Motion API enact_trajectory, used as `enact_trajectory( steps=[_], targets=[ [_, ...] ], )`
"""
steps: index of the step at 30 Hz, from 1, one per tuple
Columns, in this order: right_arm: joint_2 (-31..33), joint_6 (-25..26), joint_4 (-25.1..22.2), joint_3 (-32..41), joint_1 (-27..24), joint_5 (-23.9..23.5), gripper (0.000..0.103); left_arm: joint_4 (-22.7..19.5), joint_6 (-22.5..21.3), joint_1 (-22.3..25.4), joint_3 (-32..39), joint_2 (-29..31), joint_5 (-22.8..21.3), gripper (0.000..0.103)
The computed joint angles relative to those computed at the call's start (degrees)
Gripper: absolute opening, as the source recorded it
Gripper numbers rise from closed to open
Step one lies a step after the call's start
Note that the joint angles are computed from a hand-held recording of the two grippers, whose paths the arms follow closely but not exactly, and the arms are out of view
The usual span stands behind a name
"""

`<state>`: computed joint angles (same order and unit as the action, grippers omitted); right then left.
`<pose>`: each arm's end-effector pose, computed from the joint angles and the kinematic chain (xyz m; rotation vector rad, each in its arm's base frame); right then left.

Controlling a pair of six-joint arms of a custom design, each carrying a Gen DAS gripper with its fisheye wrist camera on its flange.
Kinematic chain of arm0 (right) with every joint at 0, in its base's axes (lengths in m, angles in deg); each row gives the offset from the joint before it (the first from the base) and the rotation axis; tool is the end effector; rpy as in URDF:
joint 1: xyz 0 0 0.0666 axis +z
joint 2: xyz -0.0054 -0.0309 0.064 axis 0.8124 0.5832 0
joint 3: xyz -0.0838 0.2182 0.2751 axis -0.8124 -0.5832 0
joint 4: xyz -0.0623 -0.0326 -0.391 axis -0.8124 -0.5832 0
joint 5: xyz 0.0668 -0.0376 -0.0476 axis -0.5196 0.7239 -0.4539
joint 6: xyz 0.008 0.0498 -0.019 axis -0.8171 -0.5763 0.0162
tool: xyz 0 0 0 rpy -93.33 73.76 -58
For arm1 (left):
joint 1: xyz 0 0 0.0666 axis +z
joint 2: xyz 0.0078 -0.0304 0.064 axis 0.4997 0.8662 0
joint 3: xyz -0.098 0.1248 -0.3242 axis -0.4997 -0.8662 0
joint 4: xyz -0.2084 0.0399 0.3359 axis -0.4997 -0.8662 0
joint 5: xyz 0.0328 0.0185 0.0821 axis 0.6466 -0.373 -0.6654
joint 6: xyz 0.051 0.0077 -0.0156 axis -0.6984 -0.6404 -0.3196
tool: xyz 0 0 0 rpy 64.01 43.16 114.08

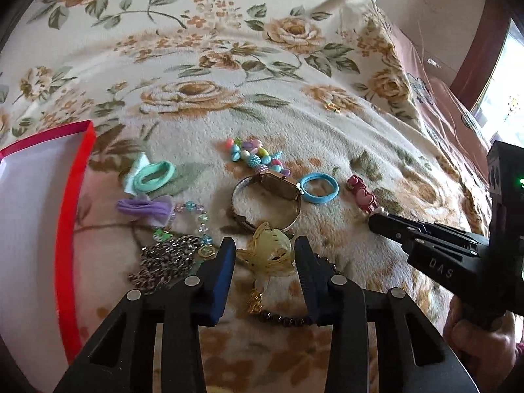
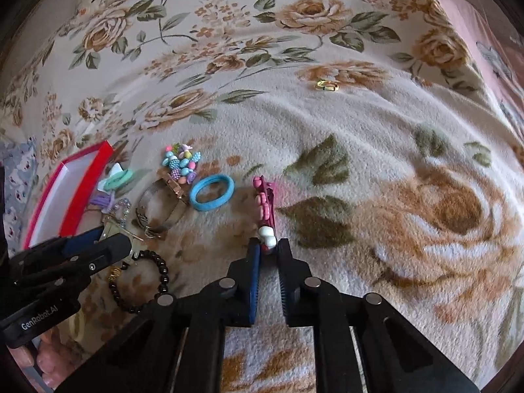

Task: Organize jewelry
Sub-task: 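Grasp the yellow hair claw with left tool while right tool grasps pink hair clip, then place the yellow hair claw in the box with left tool while right tool places pink clip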

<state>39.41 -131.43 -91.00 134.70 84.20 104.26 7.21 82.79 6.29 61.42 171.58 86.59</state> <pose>0.4109 0.2246 0.4204 0.5885 2.4846 0.2107 0.5131 -0.2401 0.4579 0.8056 2.3975 -0.6046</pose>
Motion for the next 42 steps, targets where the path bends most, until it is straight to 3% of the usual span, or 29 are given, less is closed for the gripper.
enact_trajectory(
  steps=[1,4,8,11,13,19,23,32,42],
  targets=[
    [-0.25,-0.63,0.32,-0.17,-0.13,-0.25,0.028,-0.48,-0.05,0.58,-0.67,-1.05,0.68,0.037],
    [0.20,-0.22,0.03,0.51,0.11,1.24,0.039,-0.65,0.38,1.72,-1.29,-2.41,1.83,0.037],
    [1.59,0.75,0.25,1.39,-0.58,1.45,0.039,-0.93,0.36,3.16,-2.06,-3.98,2.45,0.037],
    [2.67,1.97,0.26,1.81,-1.02,1.06,0.035,-1.33,0.35,4.32,-2.29,-4.86,2.90,0.037],
    [2.75,1.91,-0.11,1.93,-0.69,1.89,0.010,-1.44,0.39,5.26,-2.63,-5.61,3.05,0.037],
    [2.74,3.23,1.81,3.82,1.41,2.51,0.010,-1.32,0.23,8.32,-3.69,-7.52,3.36,0.037],
    [4.40,4.78,4.54,7.07,2.79,0.17,0.010,-1.43,0.25,10.80,-4.30,-8.64,3.03,0.037],
    [14.87,8.51,6.73,20.93,5.53,-6.62,0.010,-2.81,0.52,16.82,-3.37,-9.46,1.72,0.037],
    [32.58,14.27,1.76,45.69,7.79,-11.64,0.010,-3.94,0.31,20.71,2.99,-4.10,-2.16,0.037]
  ],
)
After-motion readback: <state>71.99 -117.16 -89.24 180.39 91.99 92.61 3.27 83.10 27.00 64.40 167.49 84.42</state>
